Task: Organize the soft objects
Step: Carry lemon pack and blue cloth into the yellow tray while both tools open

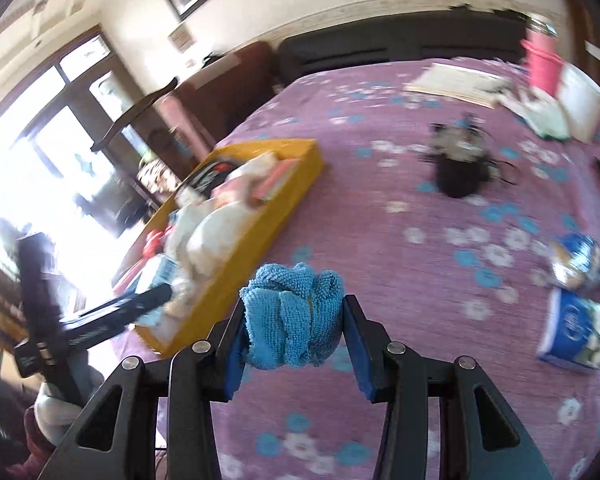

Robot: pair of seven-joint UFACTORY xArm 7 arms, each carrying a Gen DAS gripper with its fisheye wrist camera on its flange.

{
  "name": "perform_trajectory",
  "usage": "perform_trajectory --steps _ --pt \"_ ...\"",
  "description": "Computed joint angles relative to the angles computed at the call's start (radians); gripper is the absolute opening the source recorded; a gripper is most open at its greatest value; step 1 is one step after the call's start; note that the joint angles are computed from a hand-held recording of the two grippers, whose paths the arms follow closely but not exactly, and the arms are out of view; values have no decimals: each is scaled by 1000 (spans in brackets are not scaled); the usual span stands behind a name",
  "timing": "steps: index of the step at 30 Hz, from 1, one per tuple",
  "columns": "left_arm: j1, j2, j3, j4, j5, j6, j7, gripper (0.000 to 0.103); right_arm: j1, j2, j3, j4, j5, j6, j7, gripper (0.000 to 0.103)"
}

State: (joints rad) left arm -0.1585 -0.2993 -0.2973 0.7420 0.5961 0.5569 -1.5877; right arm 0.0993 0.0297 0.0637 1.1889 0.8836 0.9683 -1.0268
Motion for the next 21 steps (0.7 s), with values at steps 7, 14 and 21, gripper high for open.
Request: perform_trajectory --steps 7,14,21 --pt "-47 69 14 46 8 22 112 84 91 -46 51 -29 -42 -43 23 48" --pt "-5 -158 9 -155 -46 -176 48 84 160 21 84 43 -156 -78 123 49" --pt "77 -381 -74 -291 -133 -183 4 85 237 167 136 171 -373 -76 283 50"
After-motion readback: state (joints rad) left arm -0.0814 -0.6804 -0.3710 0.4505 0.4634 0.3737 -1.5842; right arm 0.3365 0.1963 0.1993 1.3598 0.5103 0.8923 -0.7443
